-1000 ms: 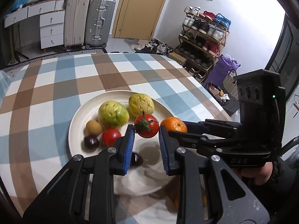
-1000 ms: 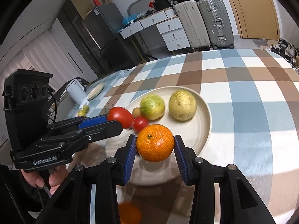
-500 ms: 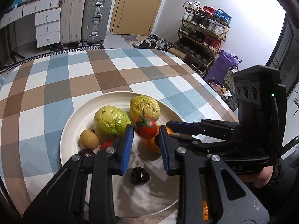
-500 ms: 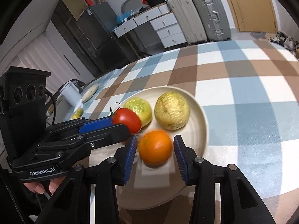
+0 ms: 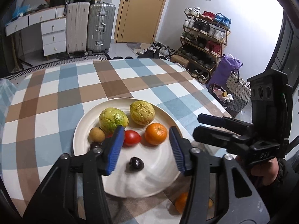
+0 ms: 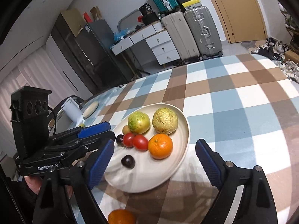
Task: Organize fruits
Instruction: 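Carry the tomato and orange onto the cream plate and open both tools, then withdraw both tools toward the last orange and kiwi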
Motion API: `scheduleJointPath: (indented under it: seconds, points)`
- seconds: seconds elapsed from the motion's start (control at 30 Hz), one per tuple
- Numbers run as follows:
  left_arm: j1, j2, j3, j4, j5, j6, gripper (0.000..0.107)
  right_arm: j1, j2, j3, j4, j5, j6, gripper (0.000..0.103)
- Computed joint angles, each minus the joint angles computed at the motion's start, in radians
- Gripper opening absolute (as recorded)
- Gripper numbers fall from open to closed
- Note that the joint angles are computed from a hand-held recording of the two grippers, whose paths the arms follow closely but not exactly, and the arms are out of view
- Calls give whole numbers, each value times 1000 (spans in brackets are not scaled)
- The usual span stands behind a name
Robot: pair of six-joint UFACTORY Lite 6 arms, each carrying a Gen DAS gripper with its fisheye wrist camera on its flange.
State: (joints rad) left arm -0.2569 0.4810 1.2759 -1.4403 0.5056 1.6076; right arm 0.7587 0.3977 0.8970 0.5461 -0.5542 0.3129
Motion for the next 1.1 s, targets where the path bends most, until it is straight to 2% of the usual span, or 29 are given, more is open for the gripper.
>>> scheduleJointPath:
  seconds: [0.2, 0.23, 0.27, 0.4, 0.43, 0.53, 0.6, 0.7, 0.97, 1.1]
  points:
    - [11, -175, -180, -56, -2, 75, 55, 100, -106, -101, 189, -56, -102, 99]
    - [11, -198, -201, -57, -3, 77, 58, 116, -117, -110, 219, -63, -121, 99]
    - [10, -228, -230, -56, -12, 76, 66, 135, -131, -121, 260, -71, -148, 99]
    - [12, -350, -342, -74, -29, 87, 78, 207, -185, -163, 371, -116, -213, 100]
    - [9, -381, -369, -77, -43, 90, 84, 229, -197, -171, 407, -129, -237, 101]
    - [8, -475, -456, -79, -60, 87, 85, 281, -215, -178, 482, -151, -288, 101]
    - [-1, -527, -502, -54, -84, 59, 89, 322, -223, -178, 543, -167, -328, 101]
    - [-4, -611, -572, -53, -109, 47, 101, 380, -226, -178, 609, -193, -360, 101]
    - [12, -765, -743, -80, -121, 73, 102, 532, -186, -147, 779, -250, -433, 101]
    - [43, -789, -810, -141, -109, 133, 102, 581, -138, -124, 824, -261, -428, 101]
